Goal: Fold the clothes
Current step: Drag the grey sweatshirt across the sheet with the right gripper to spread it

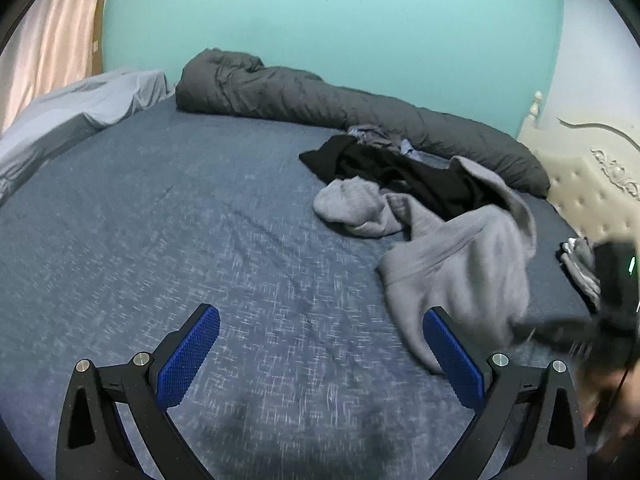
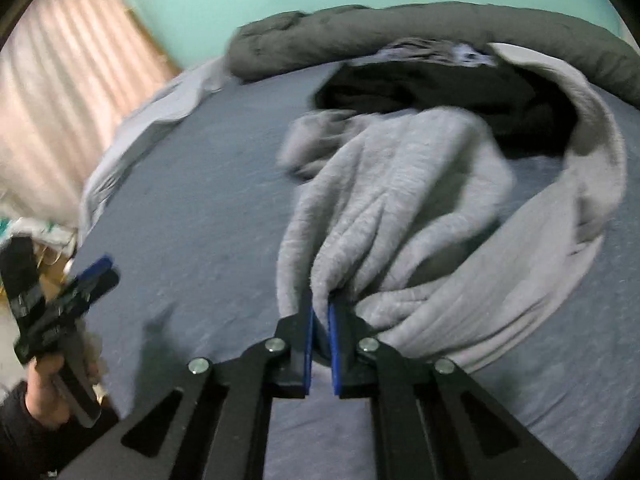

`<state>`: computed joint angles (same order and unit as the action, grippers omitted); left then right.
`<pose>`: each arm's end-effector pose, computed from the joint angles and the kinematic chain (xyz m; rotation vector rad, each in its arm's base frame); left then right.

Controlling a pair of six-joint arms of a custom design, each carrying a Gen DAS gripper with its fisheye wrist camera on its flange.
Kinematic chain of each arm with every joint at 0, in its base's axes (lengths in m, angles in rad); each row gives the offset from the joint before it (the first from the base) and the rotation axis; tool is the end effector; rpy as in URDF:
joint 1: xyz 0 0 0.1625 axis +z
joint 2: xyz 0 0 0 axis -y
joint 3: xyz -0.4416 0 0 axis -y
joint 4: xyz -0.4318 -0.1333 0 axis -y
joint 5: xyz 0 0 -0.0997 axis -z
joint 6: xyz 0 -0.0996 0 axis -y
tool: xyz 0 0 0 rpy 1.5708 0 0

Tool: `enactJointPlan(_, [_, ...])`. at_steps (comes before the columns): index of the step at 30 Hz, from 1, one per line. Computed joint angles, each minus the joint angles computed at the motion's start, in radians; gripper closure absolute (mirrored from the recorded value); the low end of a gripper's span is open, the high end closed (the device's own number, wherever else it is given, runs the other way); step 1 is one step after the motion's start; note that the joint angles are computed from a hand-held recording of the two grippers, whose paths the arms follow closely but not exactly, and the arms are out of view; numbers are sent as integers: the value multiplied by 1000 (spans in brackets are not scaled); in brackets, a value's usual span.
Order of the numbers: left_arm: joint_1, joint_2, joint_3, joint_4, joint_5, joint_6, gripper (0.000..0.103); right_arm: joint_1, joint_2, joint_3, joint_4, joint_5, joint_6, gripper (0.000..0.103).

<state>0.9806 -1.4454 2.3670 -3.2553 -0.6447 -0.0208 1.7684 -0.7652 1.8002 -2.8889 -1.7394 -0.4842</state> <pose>-0.0622 -0.4755 0.2823 0.1959 2.2449 -1.1770 0.2443 -0.6263 0.0307 0.9405 -2.7559 0.3756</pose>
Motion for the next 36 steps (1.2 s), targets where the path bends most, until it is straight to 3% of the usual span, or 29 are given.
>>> enactJointPlan(2, [-43,-36,15,31,62,-9,0,10,-9,47,2,27,-6,97])
enactJointPlan(7, [-109,-143,40,150,114,-84,0,25,-24,136,10,40,-36,97])
enactJointPlan(14, [-106,-217,41,350,22,-271,0,52,-42,181,99,18,-27,93])
enactJointPlan(19, [-103,-165,33,359,-14,-262,0,54,-104,208,134,3,3,76])
enactJointPlan(22, [-99,-122,17,353,-49,-236,0,34,-160,226,96,10,33,70])
enactJointPlan(28, [-101,11,-47,340,-32,-199,0,0,-271,266,-2,-37,47,58])
enactJointPlan(36, [-74,145,-114,313,-84,-117,0,-86,-353,326,-109,-32,98,56])
